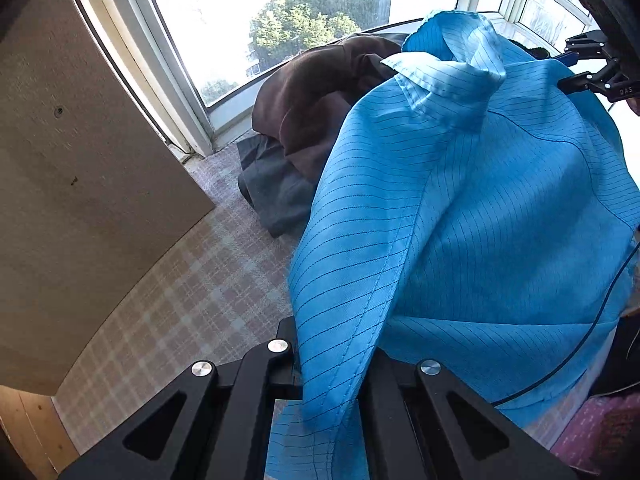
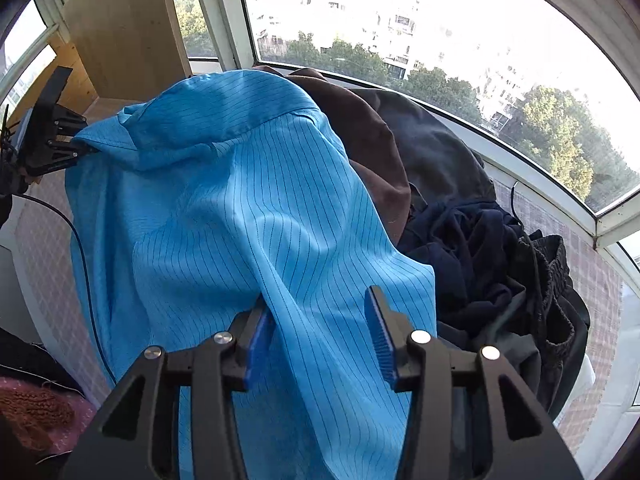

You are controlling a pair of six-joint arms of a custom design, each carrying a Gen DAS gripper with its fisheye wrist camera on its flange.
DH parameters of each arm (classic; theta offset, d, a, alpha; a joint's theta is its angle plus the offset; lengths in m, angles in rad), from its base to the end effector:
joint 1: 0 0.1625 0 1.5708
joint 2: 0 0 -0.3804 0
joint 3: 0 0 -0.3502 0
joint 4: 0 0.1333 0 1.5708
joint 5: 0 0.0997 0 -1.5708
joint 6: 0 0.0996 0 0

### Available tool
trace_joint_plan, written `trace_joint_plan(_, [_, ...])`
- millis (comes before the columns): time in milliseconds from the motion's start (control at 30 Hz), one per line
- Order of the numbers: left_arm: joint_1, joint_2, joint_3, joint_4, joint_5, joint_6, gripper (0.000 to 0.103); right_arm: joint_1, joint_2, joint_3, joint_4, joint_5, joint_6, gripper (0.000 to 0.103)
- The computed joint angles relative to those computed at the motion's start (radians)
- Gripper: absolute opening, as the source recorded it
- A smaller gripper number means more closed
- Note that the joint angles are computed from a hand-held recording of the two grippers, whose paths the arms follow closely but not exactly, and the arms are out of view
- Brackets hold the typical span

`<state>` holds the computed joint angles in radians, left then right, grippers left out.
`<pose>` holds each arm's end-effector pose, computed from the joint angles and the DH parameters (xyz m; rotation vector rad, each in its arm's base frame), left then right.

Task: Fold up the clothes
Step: 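Lift the shirt with both grippers and spread it over the cloth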

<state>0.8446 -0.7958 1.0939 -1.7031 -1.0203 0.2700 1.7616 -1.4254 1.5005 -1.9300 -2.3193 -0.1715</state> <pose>-0.3164 -0.6355 0.2312 1.2803 2.2281 0.0439 0.1630 -0.4986 0.4705 0.2966 -2.3598 0.3486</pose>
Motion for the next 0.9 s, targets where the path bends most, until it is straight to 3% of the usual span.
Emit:
trace_joint_plan(167, [-0.003,-0.01,0.029,-0.031,0.028,-0.01,0.0,-0.012,0.097,-0.047,-0.01,-0.016,-0.074,0.045])
trace_joint_plan(233, [-0.005,-0.032,0.051,-0.066,0.027,-0.005,0.0,-0.026,0.108,-0.059,-0.005,0.012,-0.06,0.029])
trace_joint_plan(267, [-0.007,-0.045,0.06,-0.082,0.024,-0.007,0.0,-0.015,0.099,-0.038,-0.04,-0.007,-0.085,0.005])
trace_joint_plan(400, [-0.037,-0.12,0.098,-0.153,0.033,-0.015,0.0,0.046,0.047,0.038,-0.182,-0.08,-0.178,0.003])
trace_joint_plan(567, [-0.149,-0.245,0.136,-0.255,0.116,0.037,0.0,0.218,-0.009,0.055,-0.356,-0.202,-0.246,0.003])
trace_joint_plan(700, [-0.258,-0.324,0.09,-0.248,0.185,0.058,0.0,0.404,0.034,-0.038,-0.521,-0.333,-0.335,0.001])
trace_joint_plan(767, [-0.304,-0.345,0.035,-0.194,0.183,0.036,0.0,0.474,0.038,-0.113,-0.459,-0.308,-0.29,0.001])
trace_joint_plan(867, [-0.363,-0.397,0.086,-0.147,0.247,0.027,0.0,0.559,0.054,-0.23,-0.326,-0.266,-0.182,0.003])
trace_joint_plan(900, [-0.368,-0.426,0.129,-0.132,0.246,0.01,0.0,0.564,0.044,-0.22,-0.279,-0.259,-0.113,0.013])
